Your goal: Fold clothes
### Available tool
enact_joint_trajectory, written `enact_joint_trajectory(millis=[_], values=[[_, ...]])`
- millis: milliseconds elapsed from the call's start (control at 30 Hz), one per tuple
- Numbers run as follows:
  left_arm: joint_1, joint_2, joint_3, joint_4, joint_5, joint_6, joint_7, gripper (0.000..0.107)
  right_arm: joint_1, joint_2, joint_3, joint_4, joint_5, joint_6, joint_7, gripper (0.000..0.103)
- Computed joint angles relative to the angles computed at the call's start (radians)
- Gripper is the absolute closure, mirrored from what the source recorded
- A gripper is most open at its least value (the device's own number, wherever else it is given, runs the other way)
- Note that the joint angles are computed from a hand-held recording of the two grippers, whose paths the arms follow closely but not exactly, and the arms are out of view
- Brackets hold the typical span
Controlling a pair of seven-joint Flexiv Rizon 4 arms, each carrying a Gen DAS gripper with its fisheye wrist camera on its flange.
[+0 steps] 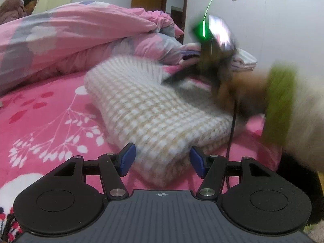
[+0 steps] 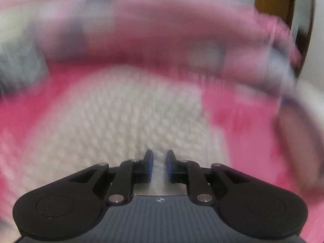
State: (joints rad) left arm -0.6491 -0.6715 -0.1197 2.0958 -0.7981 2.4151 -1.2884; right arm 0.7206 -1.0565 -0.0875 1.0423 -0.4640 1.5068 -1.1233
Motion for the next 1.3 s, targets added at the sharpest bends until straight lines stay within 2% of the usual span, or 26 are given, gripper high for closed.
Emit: enact_joint_trajectory(millis=[33,67,100,133,200,333,433,567,633,667,700,733,767,933,1000,1100,1167,1200,1267,1300], values=[[-0.003,0.011,-0.001,0.006,-0.014,-0.013,0.006,0.048,-0.014,-0.023,0.017,-0.016,-0.001,-0.033,0.003,0.090],[0.011,0.027,-0.008,0.024,-0.003,-0.021,-0.017,0.048,-0.041,-0.018,0.067,-0.020,0.033,-0.026,0.001,0.090],[0.033,0.044,-0.017,0.048,0.031,-0.018,-0.062,0.048,-0.064,-0.014,0.115,-0.030,0.058,-0.045,-0.015,0.090],[0.054,0.060,-0.023,0.071,0.070,-0.011,-0.110,0.048,-0.076,-0.018,0.131,-0.029,0.059,-0.039,-0.022,0.089],[0.065,0.089,-0.012,0.100,0.103,0.024,-0.167,0.049,-0.075,-0.016,0.123,-0.012,0.075,-0.004,-0.022,0.089],[0.075,0.113,0.018,0.070,0.117,0.087,-0.159,0.049,-0.040,-0.012,0.053,0.012,0.091,0.047,0.022,0.088],[0.078,0.089,0.036,-0.027,0.075,0.061,-0.047,0.050,-0.047,-0.020,0.064,0.004,0.093,0.061,0.031,0.088],[0.078,0.010,0.044,-0.201,-0.030,-0.039,0.152,0.060,-0.066,-0.024,0.100,0.001,0.100,0.071,0.026,0.088],[0.065,-0.029,0.046,-0.278,-0.133,-0.114,0.261,0.061,-0.070,-0.029,0.107,-0.003,0.111,0.086,0.033,0.088],[0.027,-0.056,0.070,-0.330,-0.260,-0.179,0.361,0.063,-0.074,-0.031,0.114,-0.002,0.113,0.091,0.032,0.088],[0.011,-0.083,0.080,-0.363,-0.329,-0.207,0.413,0.061,-0.080,-0.033,0.126,-0.003,0.116,0.095,0.029,0.088],[0.018,-0.100,0.065,-0.370,-0.333,-0.184,0.430,0.060,-0.089,-0.037,0.143,-0.009,0.117,0.094,0.025,0.088],[0.026,-0.113,0.057,-0.365,-0.303,-0.156,0.422,0.060,-0.097,-0.041,0.160,-0.014,0.119,0.093,0.020,0.088],[0.044,-0.111,0.011,-0.365,-0.327,-0.122,0.447,0.060,-0.110,-0.044,0.189,-0.019,0.129,0.095,0.004,0.088],[0.046,-0.119,0.002,-0.372,-0.332,-0.104,0.457,0.060,-0.109,-0.032,0.193,-0.019,0.125,0.066,-0.003,0.087],[0.075,-0.114,-0.018,-0.352,-0.289,-0.093,0.409,0.060,-0.107,-0.004,0.203,-0.023,0.116,0.003,-0.028,0.085],[0.090,-0.114,-0.022,-0.339,-0.248,-0.090,0.366,0.060,-0.110,0.010,0.223,-0.029,0.112,0.046,-0.067,0.085],[0.096,-0.114,-0.022,-0.333,-0.228,-0.090,0.345,0.060,-0.114,0.015,0.238,-0.035,0.109,0.066,-0.089,0.085],[0.094,-0.116,-0.014,-0.328,-0.211,-0.086,0.325,0.060,-0.141,-0.007,0.336,-0.082,0.088,0.086,-0.176,0.085],[0.097,-0.116,-0.012,-0.323,-0.196,-0.084,0.309,0.060,-0.156,-0.035,0.406,-0.127,0.072,0.044,-0.230,0.085]])
